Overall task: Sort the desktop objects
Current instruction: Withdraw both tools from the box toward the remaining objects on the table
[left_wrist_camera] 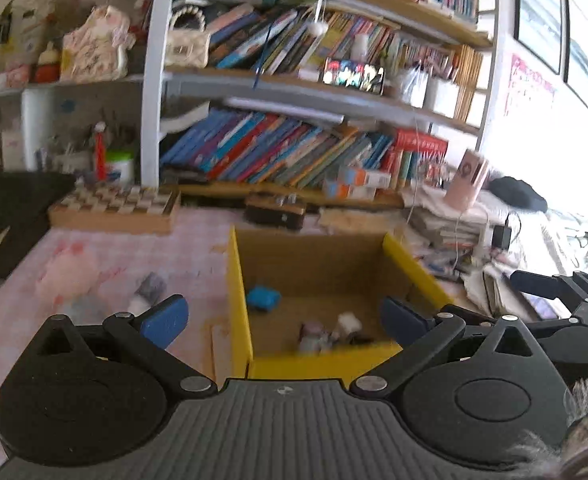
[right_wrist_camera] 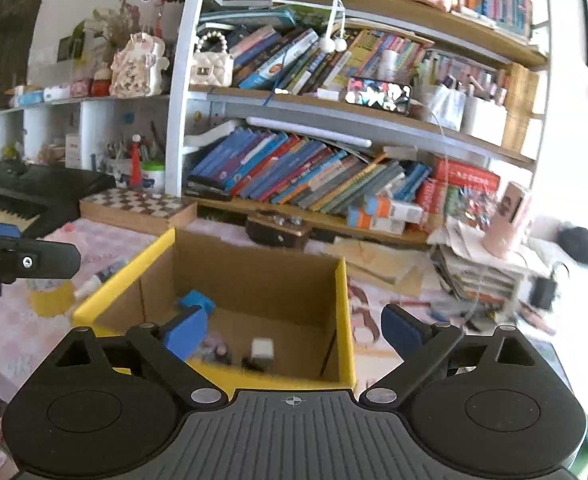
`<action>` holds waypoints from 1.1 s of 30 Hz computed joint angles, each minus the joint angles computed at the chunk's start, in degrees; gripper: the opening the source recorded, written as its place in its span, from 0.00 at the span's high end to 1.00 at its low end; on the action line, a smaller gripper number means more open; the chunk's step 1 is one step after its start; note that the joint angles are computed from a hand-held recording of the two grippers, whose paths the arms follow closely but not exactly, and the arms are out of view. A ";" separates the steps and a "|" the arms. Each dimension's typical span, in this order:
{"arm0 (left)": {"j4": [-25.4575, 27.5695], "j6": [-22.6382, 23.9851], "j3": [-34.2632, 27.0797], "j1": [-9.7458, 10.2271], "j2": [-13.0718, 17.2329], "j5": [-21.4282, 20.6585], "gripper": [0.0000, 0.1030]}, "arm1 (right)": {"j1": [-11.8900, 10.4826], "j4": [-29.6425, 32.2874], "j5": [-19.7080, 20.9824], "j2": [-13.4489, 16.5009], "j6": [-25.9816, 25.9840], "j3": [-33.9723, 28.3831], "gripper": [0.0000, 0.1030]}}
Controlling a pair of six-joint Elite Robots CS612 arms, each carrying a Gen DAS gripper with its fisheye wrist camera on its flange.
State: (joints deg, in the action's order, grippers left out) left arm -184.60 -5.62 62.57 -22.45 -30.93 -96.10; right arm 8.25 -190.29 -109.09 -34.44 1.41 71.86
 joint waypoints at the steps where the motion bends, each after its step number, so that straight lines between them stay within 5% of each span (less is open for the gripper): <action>1: 0.28 -0.20 1.02 0.03 -0.44 -0.12 0.00 | 0.19 0.62 -0.24 -0.27 1.16 0.56 0.07; 10: 3.82 0.96 6.24 -0.17 -3.29 1.01 0.00 | 0.32 4.52 2.33 -2.37 8.34 3.86 0.07; 19: 9.35 8.19 7.05 -1.50 -4.42 4.15 0.00 | 0.02 5.49 3.54 -3.11 12.54 4.96 0.07; 25: 6.36 6.67 7.99 -0.93 -4.61 0.22 0.00 | -0.19 6.32 4.56 -3.49 13.82 5.40 0.07; 33: 5.80 5.74 9.12 -0.98 -5.19 2.67 0.00 | -0.16 7.37 6.13 -3.82 15.34 5.73 0.07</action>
